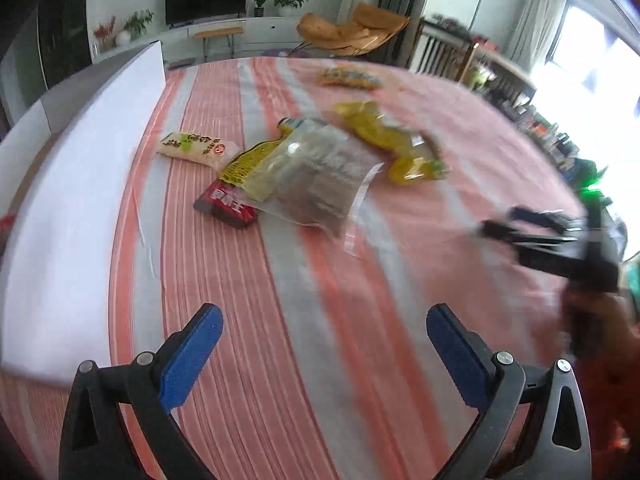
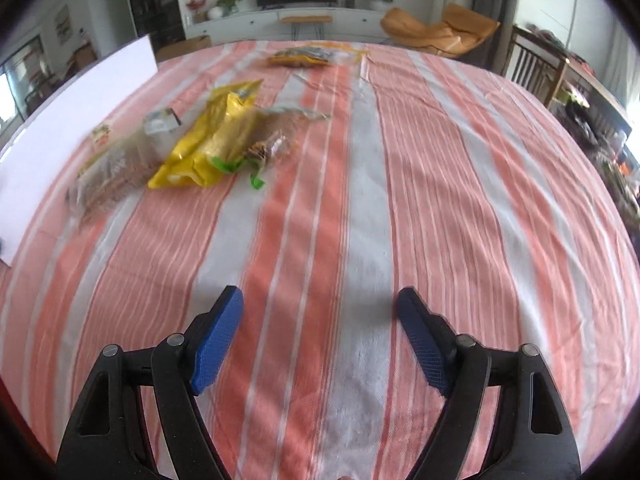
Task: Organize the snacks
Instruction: 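Move both open tools back over the snack pile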
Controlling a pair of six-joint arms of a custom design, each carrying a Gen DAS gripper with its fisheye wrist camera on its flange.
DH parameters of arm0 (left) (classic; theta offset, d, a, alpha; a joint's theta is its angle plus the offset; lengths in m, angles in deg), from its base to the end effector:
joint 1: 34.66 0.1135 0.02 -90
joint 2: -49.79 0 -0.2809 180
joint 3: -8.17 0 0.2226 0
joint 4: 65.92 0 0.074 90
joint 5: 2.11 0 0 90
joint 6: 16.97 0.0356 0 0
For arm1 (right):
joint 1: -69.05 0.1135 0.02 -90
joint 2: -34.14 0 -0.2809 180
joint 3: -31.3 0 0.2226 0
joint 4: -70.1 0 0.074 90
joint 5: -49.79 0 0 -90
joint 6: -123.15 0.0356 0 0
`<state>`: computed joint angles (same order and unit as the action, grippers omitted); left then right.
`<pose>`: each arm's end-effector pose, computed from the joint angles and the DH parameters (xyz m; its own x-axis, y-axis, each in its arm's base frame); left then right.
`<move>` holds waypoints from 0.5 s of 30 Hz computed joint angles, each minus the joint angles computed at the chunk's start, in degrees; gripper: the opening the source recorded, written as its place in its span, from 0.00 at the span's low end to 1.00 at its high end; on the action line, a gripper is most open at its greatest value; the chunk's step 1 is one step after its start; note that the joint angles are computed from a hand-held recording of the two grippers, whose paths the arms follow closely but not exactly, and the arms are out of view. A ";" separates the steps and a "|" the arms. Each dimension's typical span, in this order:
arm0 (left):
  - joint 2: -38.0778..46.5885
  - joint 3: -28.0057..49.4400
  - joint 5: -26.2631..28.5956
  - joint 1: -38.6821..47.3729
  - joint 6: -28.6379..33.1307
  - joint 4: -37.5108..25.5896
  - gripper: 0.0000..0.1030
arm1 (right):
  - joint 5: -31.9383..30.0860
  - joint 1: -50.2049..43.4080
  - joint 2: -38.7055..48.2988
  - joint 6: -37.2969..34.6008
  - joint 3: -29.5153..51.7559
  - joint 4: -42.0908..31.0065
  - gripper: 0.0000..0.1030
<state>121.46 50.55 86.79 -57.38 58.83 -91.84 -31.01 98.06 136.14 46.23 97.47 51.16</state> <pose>0.1740 -0.0721 0.1812 -0.8266 0.0802 -0.5570 0.1787 0.9760 -0.1247 0.2842 0.1511 0.1688 -0.7859 -0.1804 -0.5914 -0.2261 0.9741 0.0033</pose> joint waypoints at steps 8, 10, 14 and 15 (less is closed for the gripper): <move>10.24 -5.11 -5.39 0.76 4.19 14.73 0.98 | 1.33 1.51 -4.10 0.96 -4.60 1.26 0.86; 11.00 -6.08 -5.38 0.58 4.57 17.19 1.00 | 1.27 1.39 -3.71 0.88 -4.43 1.51 0.86; 11.46 -6.16 -5.10 0.99 4.77 17.92 1.00 | 1.11 1.19 -2.91 0.74 -4.08 1.94 0.86; 11.46 -6.12 -4.96 1.14 4.88 17.91 1.00 | 1.09 1.14 -2.68 0.69 -3.97 2.09 0.86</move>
<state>132.91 44.42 81.82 -56.24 63.71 -73.94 -29.92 99.20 133.46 46.91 93.49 53.25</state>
